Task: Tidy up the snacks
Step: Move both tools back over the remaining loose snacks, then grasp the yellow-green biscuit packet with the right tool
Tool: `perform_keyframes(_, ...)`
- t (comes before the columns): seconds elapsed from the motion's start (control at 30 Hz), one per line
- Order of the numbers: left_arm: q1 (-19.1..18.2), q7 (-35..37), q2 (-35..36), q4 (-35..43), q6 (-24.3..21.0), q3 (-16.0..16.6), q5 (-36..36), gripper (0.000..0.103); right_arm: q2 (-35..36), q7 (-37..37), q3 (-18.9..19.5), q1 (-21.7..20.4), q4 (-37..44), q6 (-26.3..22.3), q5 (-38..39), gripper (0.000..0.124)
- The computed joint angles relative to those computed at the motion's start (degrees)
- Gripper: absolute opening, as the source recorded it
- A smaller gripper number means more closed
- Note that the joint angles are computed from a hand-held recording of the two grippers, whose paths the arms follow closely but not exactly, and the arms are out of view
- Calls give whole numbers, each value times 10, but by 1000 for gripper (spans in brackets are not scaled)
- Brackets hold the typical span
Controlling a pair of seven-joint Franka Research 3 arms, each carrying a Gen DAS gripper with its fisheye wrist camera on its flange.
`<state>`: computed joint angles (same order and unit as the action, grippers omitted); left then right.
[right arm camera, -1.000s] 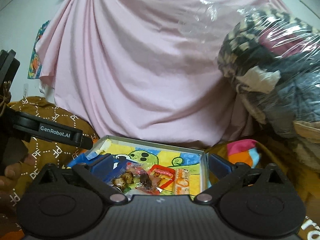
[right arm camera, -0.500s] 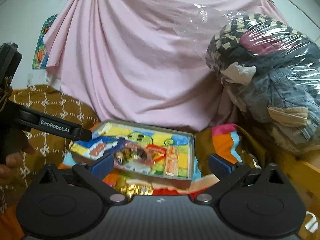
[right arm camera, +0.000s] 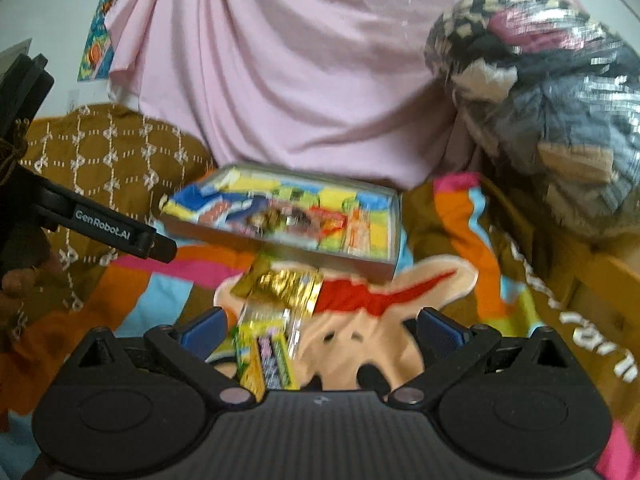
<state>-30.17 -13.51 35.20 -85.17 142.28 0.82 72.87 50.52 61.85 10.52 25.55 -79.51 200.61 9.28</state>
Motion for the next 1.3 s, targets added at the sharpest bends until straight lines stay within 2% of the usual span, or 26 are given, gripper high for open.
perform_keyframes(0.2,16,24,6,-13,17,-15,-65,102,-7,3,-51,40,-11,-55,52,103)
perform_keyframes(0.27,20,46,12,-11,17,-18,-90,102,-8,6,-58,45,-10,-73,59,103)
perform_keyframes(0.53,16,103,34,7,8,-13,-148,102,8,49,-140,101,28,-157,74,103)
perform_keyframes(1.0,8,155,56,27,16,3,-168,102,40,147,-173,115,84,-238,0,103)
perform_keyframes(1.3,6,158,61,31,22,9,-169,102,58,199,-180,115,114,-257,-38,103)
